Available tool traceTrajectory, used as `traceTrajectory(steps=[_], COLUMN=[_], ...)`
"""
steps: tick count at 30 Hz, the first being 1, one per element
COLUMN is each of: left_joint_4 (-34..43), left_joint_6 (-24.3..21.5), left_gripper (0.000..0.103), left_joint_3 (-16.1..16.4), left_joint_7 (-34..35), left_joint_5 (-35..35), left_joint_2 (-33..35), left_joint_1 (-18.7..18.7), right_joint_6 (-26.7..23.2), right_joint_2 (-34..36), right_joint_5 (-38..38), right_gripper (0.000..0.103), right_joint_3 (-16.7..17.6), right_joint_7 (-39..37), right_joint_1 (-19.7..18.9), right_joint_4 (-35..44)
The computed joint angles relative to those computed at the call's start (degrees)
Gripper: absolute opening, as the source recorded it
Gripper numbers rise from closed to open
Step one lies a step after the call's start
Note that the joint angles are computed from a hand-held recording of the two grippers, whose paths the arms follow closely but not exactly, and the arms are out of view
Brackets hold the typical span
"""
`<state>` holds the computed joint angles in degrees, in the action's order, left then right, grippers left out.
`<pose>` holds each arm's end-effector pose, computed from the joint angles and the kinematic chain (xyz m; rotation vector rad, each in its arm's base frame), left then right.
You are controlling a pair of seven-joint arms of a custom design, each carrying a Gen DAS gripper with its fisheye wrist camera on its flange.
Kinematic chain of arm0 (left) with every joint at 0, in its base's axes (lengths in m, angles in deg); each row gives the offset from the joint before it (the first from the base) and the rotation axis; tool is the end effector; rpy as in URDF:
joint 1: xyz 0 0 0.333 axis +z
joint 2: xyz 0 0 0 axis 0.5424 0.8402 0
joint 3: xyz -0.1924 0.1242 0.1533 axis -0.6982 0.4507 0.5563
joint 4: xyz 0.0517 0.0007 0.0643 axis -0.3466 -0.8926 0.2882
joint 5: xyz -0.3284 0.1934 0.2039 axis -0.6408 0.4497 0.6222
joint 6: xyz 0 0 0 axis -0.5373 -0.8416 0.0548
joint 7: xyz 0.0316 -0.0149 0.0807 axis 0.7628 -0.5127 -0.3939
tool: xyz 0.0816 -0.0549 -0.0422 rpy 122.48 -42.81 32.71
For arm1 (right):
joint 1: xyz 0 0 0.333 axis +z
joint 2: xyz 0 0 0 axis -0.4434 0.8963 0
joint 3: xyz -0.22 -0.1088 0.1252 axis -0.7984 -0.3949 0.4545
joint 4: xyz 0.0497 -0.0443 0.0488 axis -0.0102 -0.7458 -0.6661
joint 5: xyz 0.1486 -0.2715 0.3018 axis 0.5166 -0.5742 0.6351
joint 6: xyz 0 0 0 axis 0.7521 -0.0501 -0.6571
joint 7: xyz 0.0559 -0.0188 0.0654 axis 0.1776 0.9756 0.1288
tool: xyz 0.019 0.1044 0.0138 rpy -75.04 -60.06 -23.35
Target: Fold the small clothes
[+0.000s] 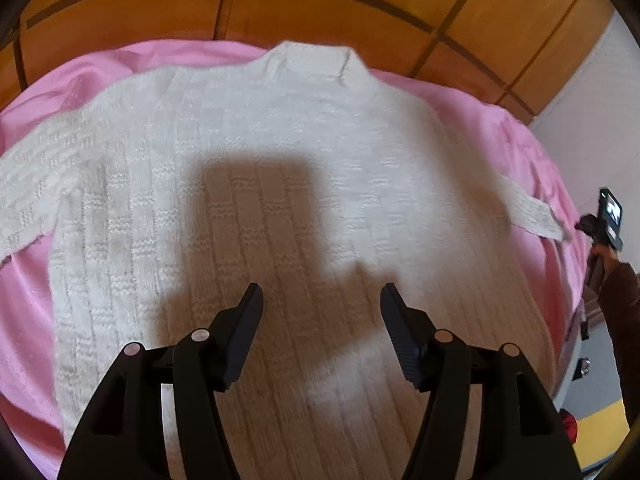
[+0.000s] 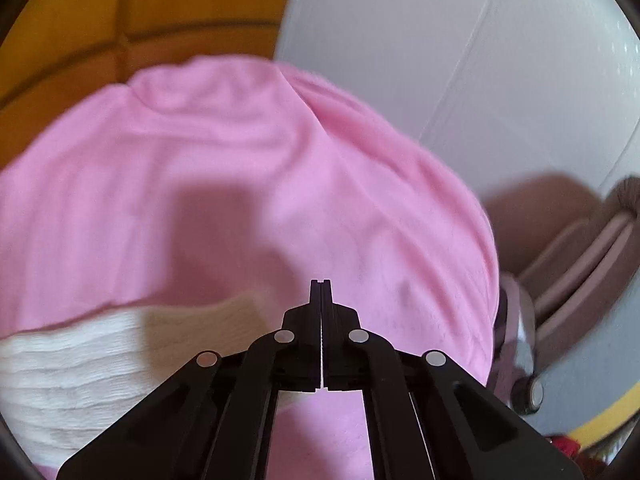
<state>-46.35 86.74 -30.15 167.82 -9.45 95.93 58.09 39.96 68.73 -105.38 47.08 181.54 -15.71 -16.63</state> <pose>0.7413 0.2133 0.4967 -1.7611 2.4037 -0.9381 0.6354 0.0515 0.4716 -0.8410 2.8135 -1.1109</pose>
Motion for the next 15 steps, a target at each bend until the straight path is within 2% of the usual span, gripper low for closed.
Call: traceTrajectory(steps=[2, 3, 5, 7, 8, 9, 12, 15], left_joint_4=[-0.2, -0.5, -3.5, -5.9, -6.6, -6.9, -6.8, -8.2], left_joint_6=[0.7, 1.1, 2.8, 4.2, 4.6, 4.8, 4.9, 6.7], left_gripper=[0.062, 0.063, 0.066, 0.067, 0.067, 0.067, 0.067, 0.067], left_joint_3=[0.2, 0.1, 0.0, 0.2, 0.3, 0.4, 0.7, 1.1], left_joint_7=[-1.0, -1.1, -0.2, 0.9, 1.1, 1.2, 0.8, 0.4], left_joint_5=[0.4, 0.3, -0.1, -0.3, -0.6, -0.9, -1.3, -1.8], left_joint_2=[0.3, 0.1, -1.6, -3.1, -3.6, -3.8, -3.7, -4.6], left_joint_1=[-0.5, -0.5, -0.3, -0.4, -0.4, -0.4, -0.4, -0.1], right_joint_6=[6.1, 8.1, 15.3, 22.8, 26.1, 29.0, 37.7, 51.4], right_joint_2=[-3.5, -5.3, -9.8, -13.4, -14.6, -15.2, -11.4, -4.1], right_joint_5=[1.4, 0.1, -0.5, 0.0, -0.2, -0.9, 4.4, 19.8], right_gripper=[0.0, 0.0, 0.0, 0.022, 0.045, 0.052, 0.052, 0.052], right_joint_3=[0.0, 0.3, 1.0, 1.9, 2.7, 3.6, 4.9, 5.5], right_joint_7=[3.1, 5.4, 8.9, 12.4, 13.8, 14.7, 8.4, -5.6], right_joint_1=[-0.6, -0.6, -1.2, -1.9, -2.2, -2.4, -1.0, 1.9], right_joint_4=[-5.1, -7.3, -12.8, -17.0, -18.6, -19.4, -17.0, -13.5])
